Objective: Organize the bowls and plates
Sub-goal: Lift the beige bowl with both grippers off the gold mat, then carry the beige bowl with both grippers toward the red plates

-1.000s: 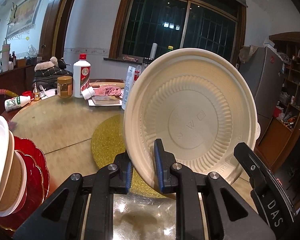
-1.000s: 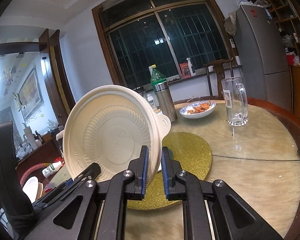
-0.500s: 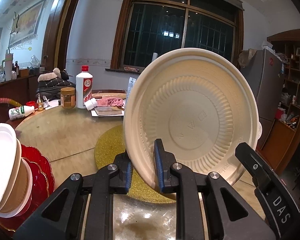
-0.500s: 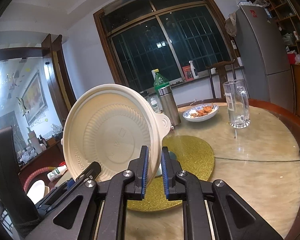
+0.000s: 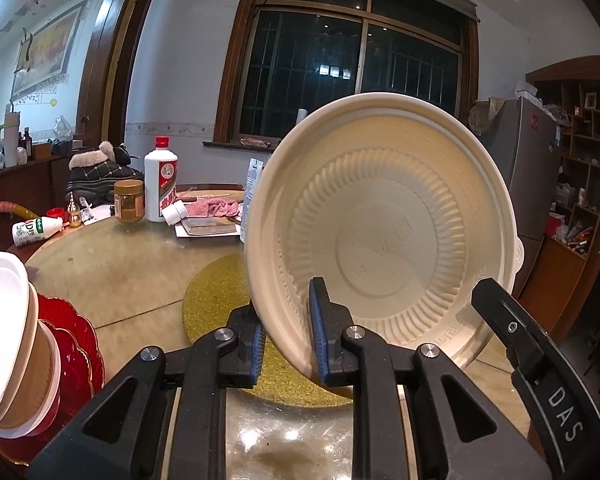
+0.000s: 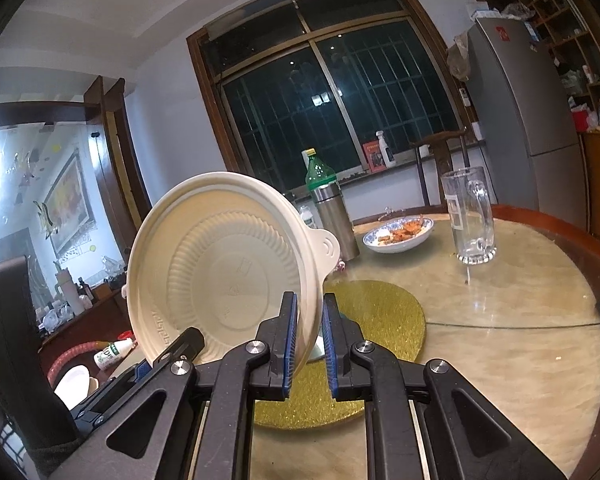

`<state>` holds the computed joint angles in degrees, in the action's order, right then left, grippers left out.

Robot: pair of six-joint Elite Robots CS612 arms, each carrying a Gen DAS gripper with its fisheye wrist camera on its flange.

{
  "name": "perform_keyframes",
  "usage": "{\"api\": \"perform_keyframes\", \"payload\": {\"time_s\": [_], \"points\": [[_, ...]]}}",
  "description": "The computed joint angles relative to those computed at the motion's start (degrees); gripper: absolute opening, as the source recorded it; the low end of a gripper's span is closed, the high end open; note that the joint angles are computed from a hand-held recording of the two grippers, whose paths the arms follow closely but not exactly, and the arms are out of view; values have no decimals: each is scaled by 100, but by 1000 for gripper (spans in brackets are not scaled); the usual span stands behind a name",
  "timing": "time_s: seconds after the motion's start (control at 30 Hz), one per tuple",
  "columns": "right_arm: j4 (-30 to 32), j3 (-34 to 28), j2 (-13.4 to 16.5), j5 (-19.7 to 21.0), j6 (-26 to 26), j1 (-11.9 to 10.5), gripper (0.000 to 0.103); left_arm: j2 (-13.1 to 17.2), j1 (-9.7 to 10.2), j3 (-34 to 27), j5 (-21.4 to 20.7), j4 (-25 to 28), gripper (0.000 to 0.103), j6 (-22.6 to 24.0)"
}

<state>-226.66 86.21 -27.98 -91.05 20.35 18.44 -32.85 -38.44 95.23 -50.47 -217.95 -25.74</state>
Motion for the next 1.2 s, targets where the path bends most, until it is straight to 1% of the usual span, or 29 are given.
{"api": "perform_keyframes", "payload": {"time_s": [0.17, 0.27, 0.53, 0.77, 0.9, 1.0, 1.07, 1.13, 1.2], "points": [[-204, -37, 17, -133, -272, 58, 12, 3, 1, 33, 45, -212, 19, -31], [-376, -42, 22, -136, -351, 78, 12, 17, -12, 36, 126, -408, 19, 29], [-494, -56, 30, -17, -269, 41, 12, 53, -43, -17, 306, -605, 19, 187], [-619, -16, 31, 111, -177, -7, 12, 5, -86, 18, 419, -569, 19, 264], [-768, -12, 53, 194, -250, -15, 12, -10, -132, 78, 588, -664, 19, 377], [-842, -10, 58, 267, -288, -17, 12, -35, -136, 137, 645, -685, 19, 359], [-872, -9, 57, 335, -280, -21, 11, -58, -137, 177, 679, -653, 19, 338], [-862, -5, 57, 431, -286, -32, 11, -83, -161, 223, 797, -589, 19, 349], [-831, 2, 46, 530, -304, -32, 11, -143, -165, 306, 869, -437, 19, 258]]}}
